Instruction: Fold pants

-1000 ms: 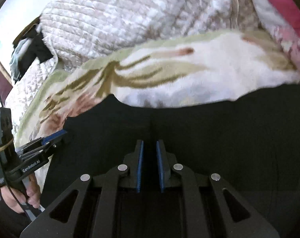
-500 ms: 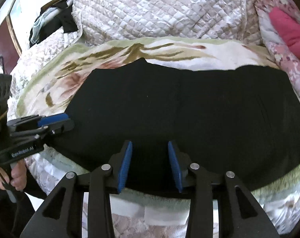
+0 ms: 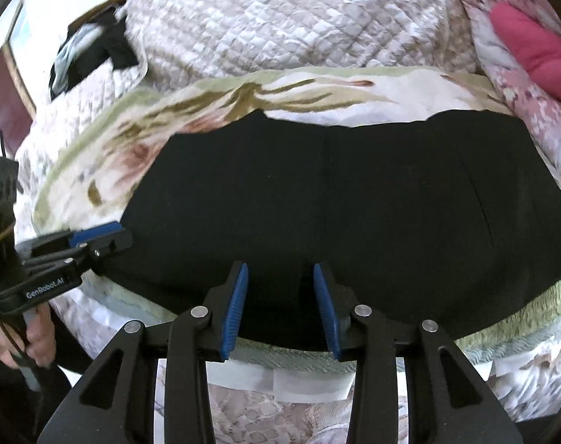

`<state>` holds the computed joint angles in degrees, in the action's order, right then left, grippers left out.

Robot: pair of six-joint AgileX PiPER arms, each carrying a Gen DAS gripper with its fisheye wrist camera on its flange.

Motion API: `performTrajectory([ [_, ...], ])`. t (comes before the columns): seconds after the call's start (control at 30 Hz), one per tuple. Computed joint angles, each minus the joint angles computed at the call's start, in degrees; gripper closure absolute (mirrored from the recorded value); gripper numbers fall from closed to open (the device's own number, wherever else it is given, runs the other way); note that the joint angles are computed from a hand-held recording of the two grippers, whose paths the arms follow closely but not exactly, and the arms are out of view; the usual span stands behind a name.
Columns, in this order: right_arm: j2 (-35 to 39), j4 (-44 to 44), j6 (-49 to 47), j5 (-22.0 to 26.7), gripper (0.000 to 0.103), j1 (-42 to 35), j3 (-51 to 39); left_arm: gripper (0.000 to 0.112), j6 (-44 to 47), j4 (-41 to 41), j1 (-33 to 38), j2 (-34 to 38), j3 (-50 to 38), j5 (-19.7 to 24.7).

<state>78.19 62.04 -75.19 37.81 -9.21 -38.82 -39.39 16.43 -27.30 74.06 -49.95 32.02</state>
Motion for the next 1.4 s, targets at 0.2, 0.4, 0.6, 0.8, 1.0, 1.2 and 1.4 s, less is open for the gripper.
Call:
performTrajectory([
  [0.2, -3.0, 0.3, -1.4, -1.0, 0.066, 0.6, 2.3, 0.081, -6.1, 6.0, -2.4, -0.7, -0.7, 1.5],
  [0.4, -1.2, -3.5, 1.1, -4.6, 0.066, 2.8, 2.1, 0.08, -5.2, 5.2, -3.4, 1.4, -1.2, 2.5],
  [0.6, -1.8, -3.3, 3.1, -5.1, 0.066, -0.2, 1.7, 0.078, -8.6, 9.3, -5.5, 1.7, -1.0, 3.3],
  [0.8, -0.2, 1.1, 1.3, -0.1, 0.066, -9.8, 0.5, 0.078, -8.6, 9.1, -5.7, 0.6, -0.5, 2.3],
  [1.0, -0.3, 3.2, 3.5, 0.5, 0.066, -16.5, -0.5, 0.077, -6.5, 8.8, -7.6, 2.4, -1.6, 2.6],
  [1.2, 0.1, 10.3, 2.5, 4.5, 0.052, -26.2, 0.4, 0.077, -1.6, 3.6, -5.3, 1.7, -1.2, 0.6],
  [1.4, 6.9, 9.6, 7.3, 8.0, 0.049, -30.3, -3.1, 0.077, -0.6, 3.0, -4.8, 1.9, -1.2, 0.2],
])
